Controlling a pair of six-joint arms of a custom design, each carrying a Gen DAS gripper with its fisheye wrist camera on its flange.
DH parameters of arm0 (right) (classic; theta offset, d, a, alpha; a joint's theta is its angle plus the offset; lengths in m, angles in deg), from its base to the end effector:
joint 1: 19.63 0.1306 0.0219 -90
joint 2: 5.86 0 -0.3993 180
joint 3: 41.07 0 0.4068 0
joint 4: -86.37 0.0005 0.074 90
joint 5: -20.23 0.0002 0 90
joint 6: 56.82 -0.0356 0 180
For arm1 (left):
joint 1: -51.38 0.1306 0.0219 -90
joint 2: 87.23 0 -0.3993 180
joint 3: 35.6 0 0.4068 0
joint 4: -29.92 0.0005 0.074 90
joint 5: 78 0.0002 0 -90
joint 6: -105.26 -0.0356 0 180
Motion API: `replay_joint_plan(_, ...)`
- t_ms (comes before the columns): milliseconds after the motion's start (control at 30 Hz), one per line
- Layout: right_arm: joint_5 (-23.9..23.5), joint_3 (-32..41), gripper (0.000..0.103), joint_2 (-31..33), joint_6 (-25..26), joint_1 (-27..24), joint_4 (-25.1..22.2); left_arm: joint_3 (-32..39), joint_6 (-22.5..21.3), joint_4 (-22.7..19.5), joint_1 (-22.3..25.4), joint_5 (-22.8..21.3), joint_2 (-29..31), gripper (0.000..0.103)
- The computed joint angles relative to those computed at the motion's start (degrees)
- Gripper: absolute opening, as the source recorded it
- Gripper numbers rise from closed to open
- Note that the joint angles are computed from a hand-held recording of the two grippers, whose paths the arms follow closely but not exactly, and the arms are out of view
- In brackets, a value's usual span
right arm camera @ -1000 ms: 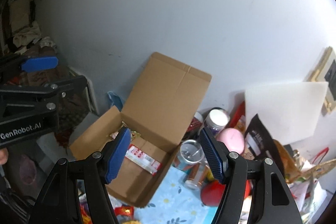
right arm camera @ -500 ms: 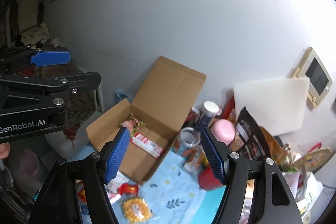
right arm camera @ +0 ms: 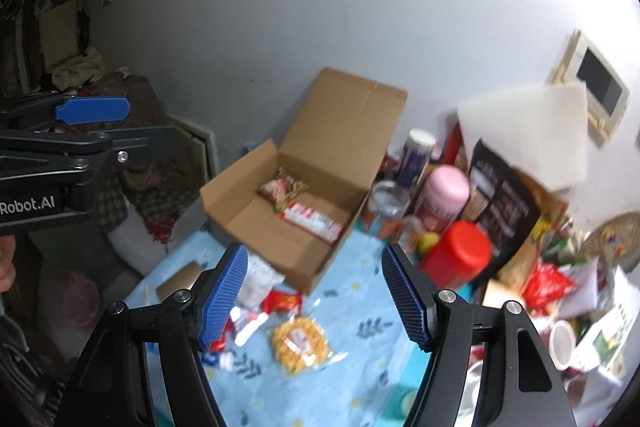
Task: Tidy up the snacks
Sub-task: 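Move both open grippers back toward the remaining snacks on the table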
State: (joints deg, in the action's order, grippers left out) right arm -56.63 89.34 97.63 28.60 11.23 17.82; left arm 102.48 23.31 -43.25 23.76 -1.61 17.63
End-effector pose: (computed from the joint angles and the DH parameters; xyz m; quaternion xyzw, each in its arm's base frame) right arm 0.4841 0.2793 0.6307 -0.1604 0.8932 0.0245 0.4195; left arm 0.4890 -0.2470 0.6695 0.1035 0.8952 -0.0264 0.4327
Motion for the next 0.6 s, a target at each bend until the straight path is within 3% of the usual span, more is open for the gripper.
replay_joint_plan(200,-2.3,-8.6,0.07,-3.9,-2.9,1.1,1.7,-10.0,2.6,0.3,0.2,2.6,-4.9,0.068)
replay_joint_plan(600,-8.1,-16.9,0.07,-4.8,-4.1,3.7,1.0,-23.5,4.8,0.4,0.8,5.6,-11.0,0.068)
